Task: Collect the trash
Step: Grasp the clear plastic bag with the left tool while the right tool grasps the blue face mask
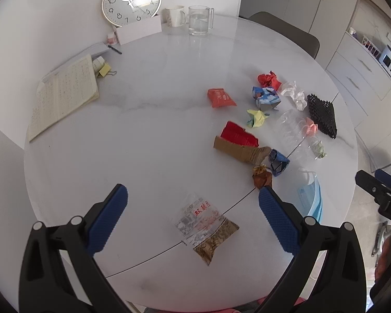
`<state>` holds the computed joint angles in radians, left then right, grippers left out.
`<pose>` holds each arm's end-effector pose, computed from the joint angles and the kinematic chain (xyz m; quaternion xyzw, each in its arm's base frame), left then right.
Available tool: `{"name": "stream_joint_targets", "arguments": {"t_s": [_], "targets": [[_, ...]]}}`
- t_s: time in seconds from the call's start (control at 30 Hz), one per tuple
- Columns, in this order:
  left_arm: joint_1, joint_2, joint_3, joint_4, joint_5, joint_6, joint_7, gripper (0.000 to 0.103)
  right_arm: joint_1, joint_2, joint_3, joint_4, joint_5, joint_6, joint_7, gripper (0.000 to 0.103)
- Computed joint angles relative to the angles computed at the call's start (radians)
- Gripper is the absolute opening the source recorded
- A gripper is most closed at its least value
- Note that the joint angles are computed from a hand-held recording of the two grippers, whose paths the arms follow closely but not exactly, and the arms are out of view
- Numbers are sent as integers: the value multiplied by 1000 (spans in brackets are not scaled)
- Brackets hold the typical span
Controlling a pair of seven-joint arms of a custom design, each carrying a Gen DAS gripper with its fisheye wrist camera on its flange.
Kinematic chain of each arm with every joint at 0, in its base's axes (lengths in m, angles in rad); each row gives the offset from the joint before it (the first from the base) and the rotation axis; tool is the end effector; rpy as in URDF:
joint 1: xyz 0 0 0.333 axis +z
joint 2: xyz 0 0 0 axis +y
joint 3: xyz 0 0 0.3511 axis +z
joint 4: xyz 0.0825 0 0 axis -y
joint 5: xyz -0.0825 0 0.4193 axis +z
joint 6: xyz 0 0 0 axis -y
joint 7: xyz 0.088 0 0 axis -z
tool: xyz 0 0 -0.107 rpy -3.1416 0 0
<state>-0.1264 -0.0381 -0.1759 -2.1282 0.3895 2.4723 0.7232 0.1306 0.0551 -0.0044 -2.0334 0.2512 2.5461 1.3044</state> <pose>0.5680 -0.1792 0.4835 -0.7768 0.5828 -0.1502 0.1854 0.6283 0.0765 0.4857 -0.7562 0.6076 -0.1096 0.2169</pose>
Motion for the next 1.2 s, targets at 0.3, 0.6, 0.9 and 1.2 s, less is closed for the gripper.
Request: {"name": "stream_joint_targets", "arguments": {"t_s": [0.3,0.6,0.9,1.2], "targets": [[-23,28,-10,-60,-74,38,145,97,-2,39,-2,-27,-16,-35,-58,101],[-22,132,-4,-17,-116,-2,169,88,-6,61,-10,-37,-24,-59,-6,101],[-10,213,-4,39,-174,-15,182,70,7,51,-10,-67,-86,-55,90,101],[8,219,-15,23,-267,56,273,34,4,57,-16,-75,-106,-58,183,101]]}}
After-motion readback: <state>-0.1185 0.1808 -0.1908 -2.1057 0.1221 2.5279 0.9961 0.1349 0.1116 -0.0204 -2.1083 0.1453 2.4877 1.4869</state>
